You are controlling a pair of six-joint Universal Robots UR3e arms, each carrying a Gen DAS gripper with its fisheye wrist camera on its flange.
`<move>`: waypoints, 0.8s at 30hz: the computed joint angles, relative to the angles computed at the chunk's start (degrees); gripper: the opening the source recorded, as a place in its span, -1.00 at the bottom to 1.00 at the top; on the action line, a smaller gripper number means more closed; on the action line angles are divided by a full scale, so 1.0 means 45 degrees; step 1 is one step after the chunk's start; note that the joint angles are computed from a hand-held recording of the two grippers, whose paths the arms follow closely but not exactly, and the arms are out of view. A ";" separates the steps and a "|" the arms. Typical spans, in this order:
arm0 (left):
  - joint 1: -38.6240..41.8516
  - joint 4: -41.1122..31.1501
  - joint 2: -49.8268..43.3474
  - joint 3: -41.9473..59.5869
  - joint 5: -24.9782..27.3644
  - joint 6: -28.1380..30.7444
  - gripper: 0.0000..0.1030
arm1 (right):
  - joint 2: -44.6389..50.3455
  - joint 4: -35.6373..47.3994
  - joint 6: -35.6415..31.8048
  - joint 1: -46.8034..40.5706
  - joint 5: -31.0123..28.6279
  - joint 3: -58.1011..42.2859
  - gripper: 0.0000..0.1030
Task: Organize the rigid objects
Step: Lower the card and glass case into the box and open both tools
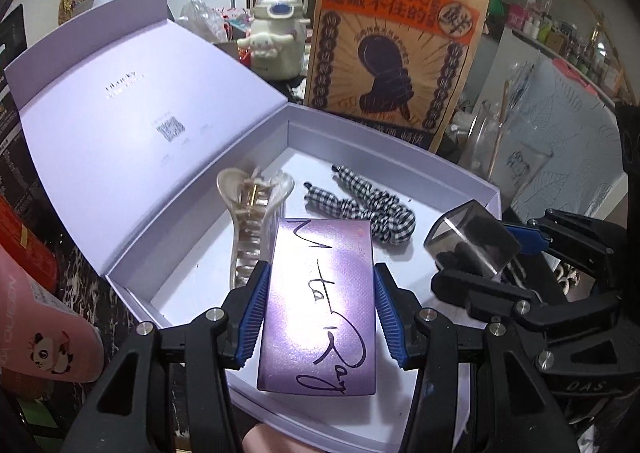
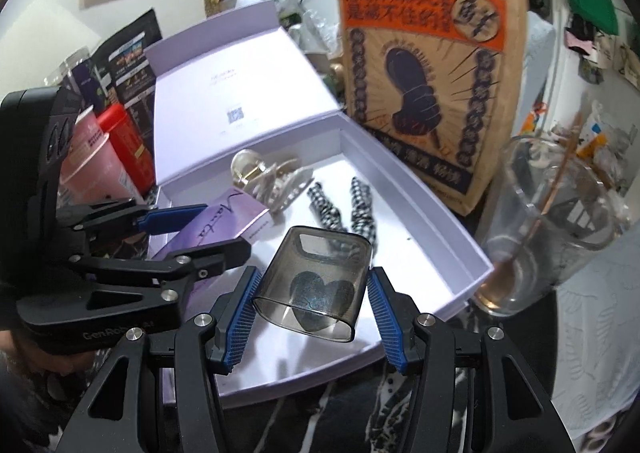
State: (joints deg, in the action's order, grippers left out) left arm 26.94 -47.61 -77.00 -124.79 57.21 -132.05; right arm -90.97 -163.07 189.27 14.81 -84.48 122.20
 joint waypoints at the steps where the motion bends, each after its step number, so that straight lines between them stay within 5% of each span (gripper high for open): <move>1: -0.0122 0.0180 -0.0141 0.0016 0.0205 -0.0113 -0.02 | 0.0112 0.0151 -0.0075 0.0009 0.0080 -0.0130 0.05; 24: -0.1425 0.2024 -0.3079 0.1723 0.2050 -0.1757 -0.02 | 0.1891 0.1387 -0.0484 -0.0360 0.0125 -0.1853 0.06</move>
